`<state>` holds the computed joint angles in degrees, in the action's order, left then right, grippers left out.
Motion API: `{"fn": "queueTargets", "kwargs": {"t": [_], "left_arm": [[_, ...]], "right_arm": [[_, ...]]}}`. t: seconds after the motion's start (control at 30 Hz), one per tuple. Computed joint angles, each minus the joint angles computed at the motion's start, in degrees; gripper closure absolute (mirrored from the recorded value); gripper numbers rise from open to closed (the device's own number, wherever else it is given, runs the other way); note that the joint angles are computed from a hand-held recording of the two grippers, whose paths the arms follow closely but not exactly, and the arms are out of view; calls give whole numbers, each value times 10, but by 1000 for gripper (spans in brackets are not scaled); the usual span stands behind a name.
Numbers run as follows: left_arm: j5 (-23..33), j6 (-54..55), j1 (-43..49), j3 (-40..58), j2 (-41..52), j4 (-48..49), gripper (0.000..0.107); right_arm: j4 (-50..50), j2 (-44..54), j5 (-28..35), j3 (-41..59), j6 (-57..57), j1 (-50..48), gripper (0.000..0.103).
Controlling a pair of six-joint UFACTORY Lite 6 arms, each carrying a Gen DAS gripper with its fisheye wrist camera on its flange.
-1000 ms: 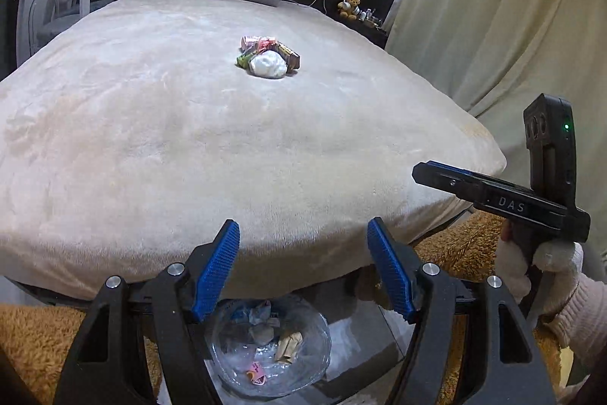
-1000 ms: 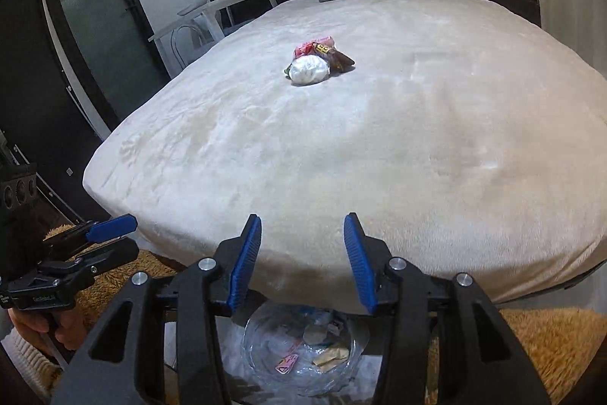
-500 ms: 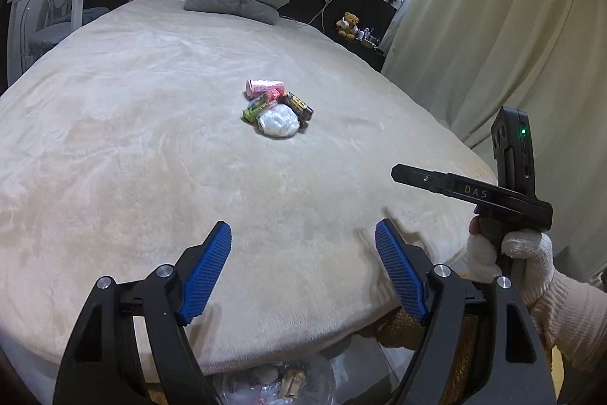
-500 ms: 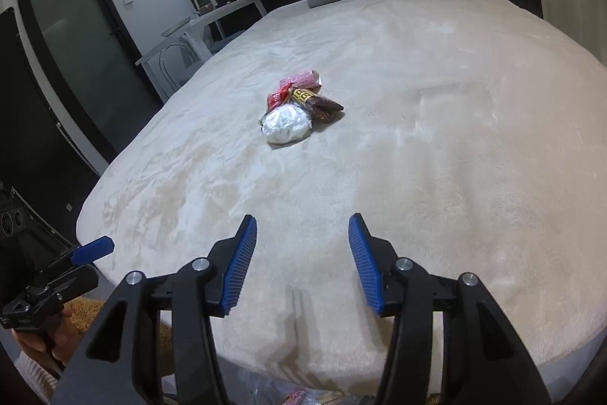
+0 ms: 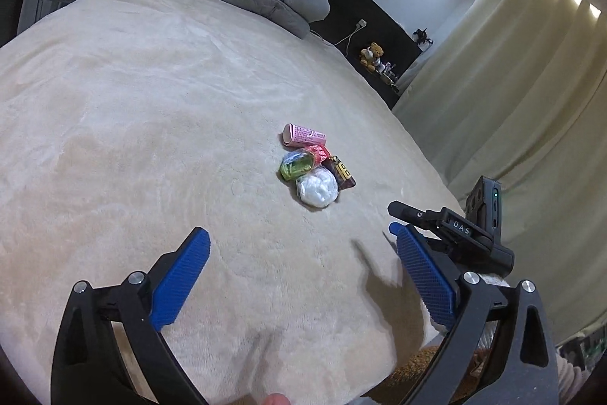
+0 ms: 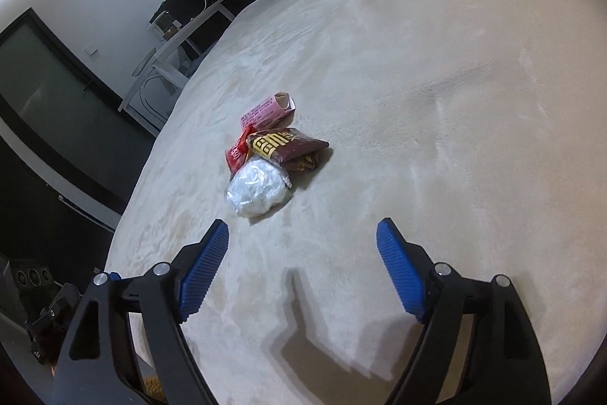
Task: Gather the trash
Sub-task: 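Move both open tools back over the remaining trash on the bed, then grasp the green-and-red snack bag with left tool while right tool grasps the brown XUE packet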
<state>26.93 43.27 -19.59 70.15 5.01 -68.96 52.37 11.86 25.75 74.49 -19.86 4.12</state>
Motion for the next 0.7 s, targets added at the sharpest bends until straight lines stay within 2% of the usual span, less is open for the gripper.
{"fn": "queueTargets", "kwargs": {"t": [0.03, 0.07, 0.23, 0.5, 0.63, 0.7], "left_arm": [[4, 8, 4, 12, 13, -6, 10], [7, 25, 8, 23, 25, -21, 10], [0, 44, 19, 80, 83, -27, 10], [12, -3, 34, 144, 153, 4, 10], [19, -18, 39, 147, 163, 9, 10], [2, -26, 35, 141, 157, 20, 10]], "right_arm": [[23, 17, 7, 14, -17, -3, 15], [43, 34, 13, 29, -30, -7, 14], [74, 115, 27, 110, -21, -10, 14], [110, 195, 30, 202, 6, -3, 14], [116, 231, 26, 244, 38, 0, 14], [102, 243, 20, 260, 60, 3, 17]]}}
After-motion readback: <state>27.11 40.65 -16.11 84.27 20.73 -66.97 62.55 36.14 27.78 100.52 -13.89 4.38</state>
